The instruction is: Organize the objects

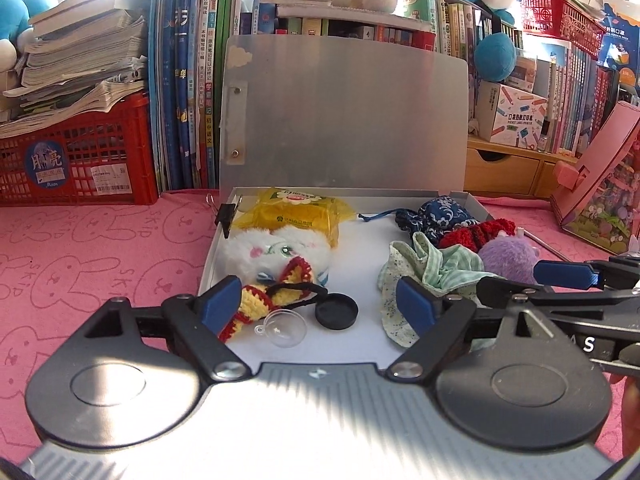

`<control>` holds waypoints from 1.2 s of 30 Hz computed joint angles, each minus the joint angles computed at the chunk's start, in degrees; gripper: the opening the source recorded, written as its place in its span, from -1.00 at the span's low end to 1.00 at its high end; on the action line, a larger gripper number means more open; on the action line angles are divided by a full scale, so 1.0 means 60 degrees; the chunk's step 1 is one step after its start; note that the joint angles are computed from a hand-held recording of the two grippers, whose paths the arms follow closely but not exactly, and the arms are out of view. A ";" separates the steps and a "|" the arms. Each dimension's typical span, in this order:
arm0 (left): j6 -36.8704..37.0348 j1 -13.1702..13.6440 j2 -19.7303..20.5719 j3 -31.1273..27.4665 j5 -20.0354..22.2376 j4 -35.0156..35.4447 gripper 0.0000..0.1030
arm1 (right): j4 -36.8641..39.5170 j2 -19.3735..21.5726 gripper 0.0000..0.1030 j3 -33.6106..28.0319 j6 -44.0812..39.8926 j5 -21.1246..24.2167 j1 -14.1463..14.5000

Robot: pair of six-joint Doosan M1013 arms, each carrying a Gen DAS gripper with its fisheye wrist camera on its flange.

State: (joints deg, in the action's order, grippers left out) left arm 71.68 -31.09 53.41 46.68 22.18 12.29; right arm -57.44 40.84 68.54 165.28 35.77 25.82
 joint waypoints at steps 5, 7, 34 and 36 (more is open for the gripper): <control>-0.0347 -0.0042 -0.0199 0.0318 -0.0198 0.0531 0.78 | 0.0223 -0.0156 0.57 0.0137 -0.0016 0.0005 -0.0008; -0.0469 -0.0054 -0.0298 0.0485 -0.0280 0.0751 0.79 | 0.0276 -0.0220 0.64 0.0220 0.0063 -0.0014 -0.0001; -0.2184 -0.0113 -0.1619 0.2627 -0.1573 0.2551 0.89 | -0.1001 -0.0882 1.00 0.1167 0.1471 0.0177 0.0405; -0.2302 -0.0115 -0.1729 0.2806 -0.1685 0.2678 0.90 | -0.1026 -0.0927 1.00 0.1223 0.1469 0.0164 0.0437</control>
State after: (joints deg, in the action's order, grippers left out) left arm 57.87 -31.79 43.04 63.52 12.07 28.36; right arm -63.60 35.28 75.88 174.10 36.75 28.44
